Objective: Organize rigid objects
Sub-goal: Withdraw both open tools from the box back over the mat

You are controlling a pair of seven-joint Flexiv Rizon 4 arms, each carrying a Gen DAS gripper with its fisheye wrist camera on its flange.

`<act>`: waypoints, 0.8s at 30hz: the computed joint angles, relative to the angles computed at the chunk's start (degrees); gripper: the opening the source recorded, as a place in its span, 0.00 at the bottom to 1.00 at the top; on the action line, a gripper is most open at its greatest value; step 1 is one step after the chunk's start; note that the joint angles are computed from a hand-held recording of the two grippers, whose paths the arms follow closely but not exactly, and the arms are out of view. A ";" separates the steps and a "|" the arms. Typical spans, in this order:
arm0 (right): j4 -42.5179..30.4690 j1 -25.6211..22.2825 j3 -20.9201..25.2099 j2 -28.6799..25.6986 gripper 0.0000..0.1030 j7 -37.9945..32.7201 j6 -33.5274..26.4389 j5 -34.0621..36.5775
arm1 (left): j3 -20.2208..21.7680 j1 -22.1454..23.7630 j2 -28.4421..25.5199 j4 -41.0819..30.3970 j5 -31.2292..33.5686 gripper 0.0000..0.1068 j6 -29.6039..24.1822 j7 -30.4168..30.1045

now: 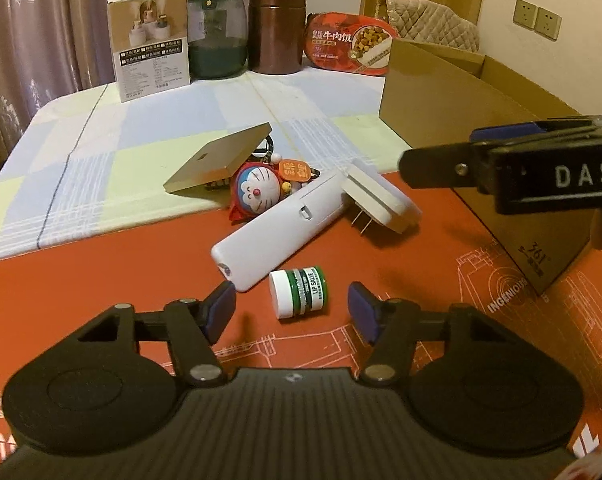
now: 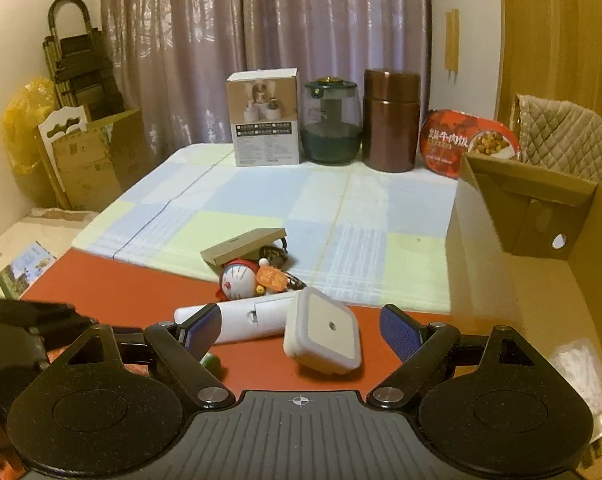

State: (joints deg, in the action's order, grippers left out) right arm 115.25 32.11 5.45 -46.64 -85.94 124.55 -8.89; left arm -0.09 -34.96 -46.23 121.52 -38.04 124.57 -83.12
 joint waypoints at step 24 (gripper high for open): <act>-4.62 1.47 -2.17 -1.85 0.81 2.86 -8.81 0.46 | 1.46 1.49 -0.08 -1.16 -0.65 0.25 0.50 -2.18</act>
